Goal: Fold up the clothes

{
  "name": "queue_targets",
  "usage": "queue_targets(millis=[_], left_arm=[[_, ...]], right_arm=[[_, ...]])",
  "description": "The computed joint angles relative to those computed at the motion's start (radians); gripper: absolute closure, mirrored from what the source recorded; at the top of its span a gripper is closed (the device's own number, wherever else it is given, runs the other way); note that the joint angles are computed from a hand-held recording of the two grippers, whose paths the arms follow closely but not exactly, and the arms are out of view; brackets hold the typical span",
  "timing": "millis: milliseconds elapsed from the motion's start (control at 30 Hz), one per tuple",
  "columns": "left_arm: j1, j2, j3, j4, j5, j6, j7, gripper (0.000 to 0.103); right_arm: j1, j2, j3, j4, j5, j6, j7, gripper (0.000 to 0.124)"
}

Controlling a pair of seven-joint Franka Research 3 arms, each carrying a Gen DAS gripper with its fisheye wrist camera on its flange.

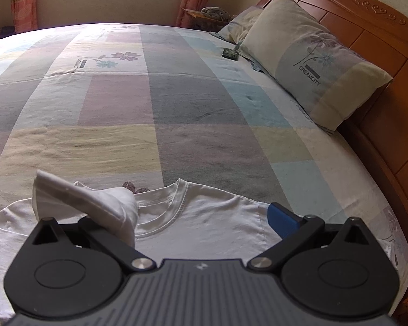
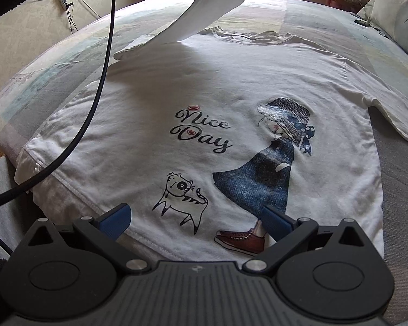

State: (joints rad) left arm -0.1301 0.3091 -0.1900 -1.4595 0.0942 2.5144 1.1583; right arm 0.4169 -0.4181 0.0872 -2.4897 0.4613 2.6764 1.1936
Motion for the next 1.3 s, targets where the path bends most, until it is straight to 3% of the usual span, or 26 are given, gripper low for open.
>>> queue_targets(millis=[467, 767, 1033, 1300], left_arm=[[-0.045, 0.092, -0.004, 0.136, 0.046, -0.119, 0.047, 0.001], [-0.116, 0.176, 0.011, 0.29, 0.143, -0.337, 0.137, 0.001], [-0.131, 0.152, 0.015, 0.245, 0.175, -0.36, 0.163, 0.001], [-0.082, 0.026, -0.007, 0.075, 0.118, -0.301, 0.224, 0.001]], right_arm=[[0.0, -0.001, 0.0, 0.0, -0.001, -0.003, 0.002, 0.021], [-0.004, -0.021, -0.004, 0.006, 0.004, -0.02, 0.004, 0.021], [-0.045, -0.106, 0.013, 0.022, -0.058, -0.069, 0.042, 0.021], [-0.091, -0.118, 0.055, 0.034, -0.164, -0.106, 0.126, 0.021]])
